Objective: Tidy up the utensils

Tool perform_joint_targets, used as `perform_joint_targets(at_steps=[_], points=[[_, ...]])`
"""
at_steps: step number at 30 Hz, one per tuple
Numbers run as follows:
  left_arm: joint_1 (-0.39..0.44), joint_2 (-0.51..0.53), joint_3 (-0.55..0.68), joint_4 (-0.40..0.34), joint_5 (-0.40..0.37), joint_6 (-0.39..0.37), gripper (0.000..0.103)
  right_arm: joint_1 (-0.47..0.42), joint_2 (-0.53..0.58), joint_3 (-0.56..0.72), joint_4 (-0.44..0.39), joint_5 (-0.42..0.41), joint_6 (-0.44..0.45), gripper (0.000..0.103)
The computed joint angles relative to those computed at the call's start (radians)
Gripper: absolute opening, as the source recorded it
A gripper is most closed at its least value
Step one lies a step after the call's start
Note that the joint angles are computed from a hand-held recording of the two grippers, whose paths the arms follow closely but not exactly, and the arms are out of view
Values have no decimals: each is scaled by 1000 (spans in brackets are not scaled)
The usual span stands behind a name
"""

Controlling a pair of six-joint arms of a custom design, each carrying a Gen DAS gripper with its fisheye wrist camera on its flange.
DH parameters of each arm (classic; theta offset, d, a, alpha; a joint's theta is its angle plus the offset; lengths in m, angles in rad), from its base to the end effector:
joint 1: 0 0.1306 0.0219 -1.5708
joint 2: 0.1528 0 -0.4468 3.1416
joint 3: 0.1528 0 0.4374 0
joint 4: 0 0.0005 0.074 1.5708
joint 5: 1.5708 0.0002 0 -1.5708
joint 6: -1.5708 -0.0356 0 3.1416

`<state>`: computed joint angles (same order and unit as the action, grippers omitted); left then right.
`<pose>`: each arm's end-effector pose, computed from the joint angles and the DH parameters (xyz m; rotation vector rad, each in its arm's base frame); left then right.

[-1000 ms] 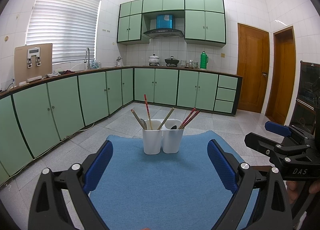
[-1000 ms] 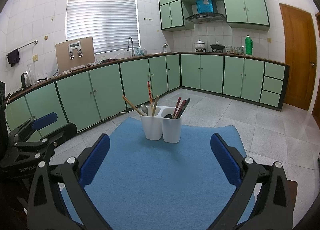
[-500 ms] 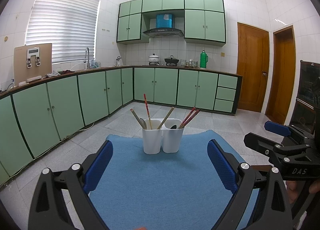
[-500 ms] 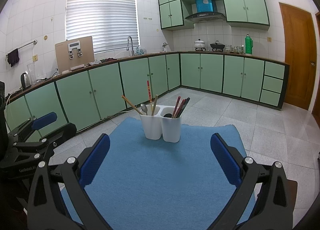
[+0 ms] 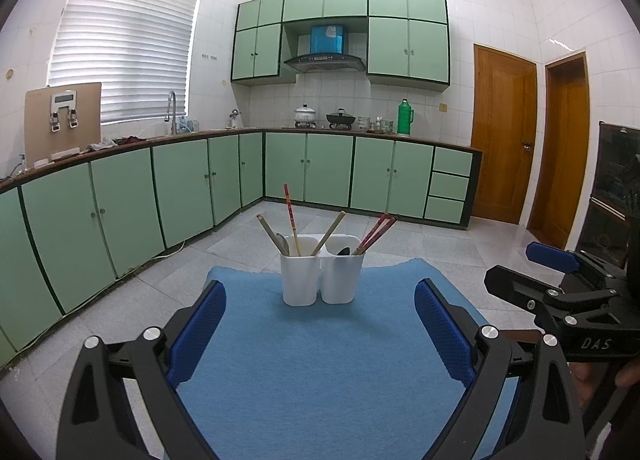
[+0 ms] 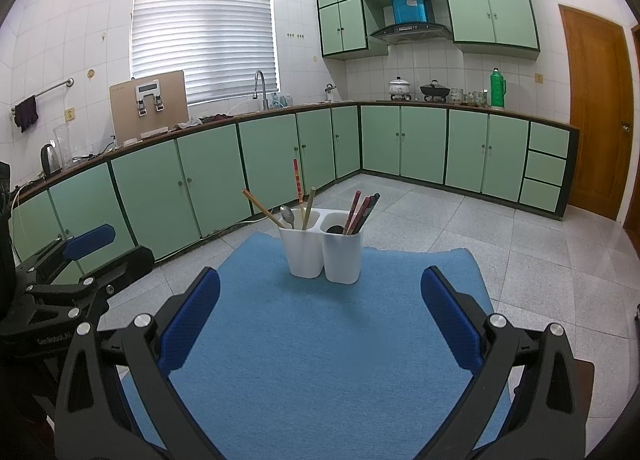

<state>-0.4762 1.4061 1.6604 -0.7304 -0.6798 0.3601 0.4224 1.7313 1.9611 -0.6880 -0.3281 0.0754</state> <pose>0.4812 -0.2236 0.6406 -0.2977 1.9149 0.1433 0.6176 0.2896 0.6075 -0.7046 1.9214 0.5504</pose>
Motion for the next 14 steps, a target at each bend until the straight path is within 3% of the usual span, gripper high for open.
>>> perform_joint_targets(at_steps=[14], points=[[10,6,7,-14,7,6,93,0,3,-11,9,4,-3,98]])
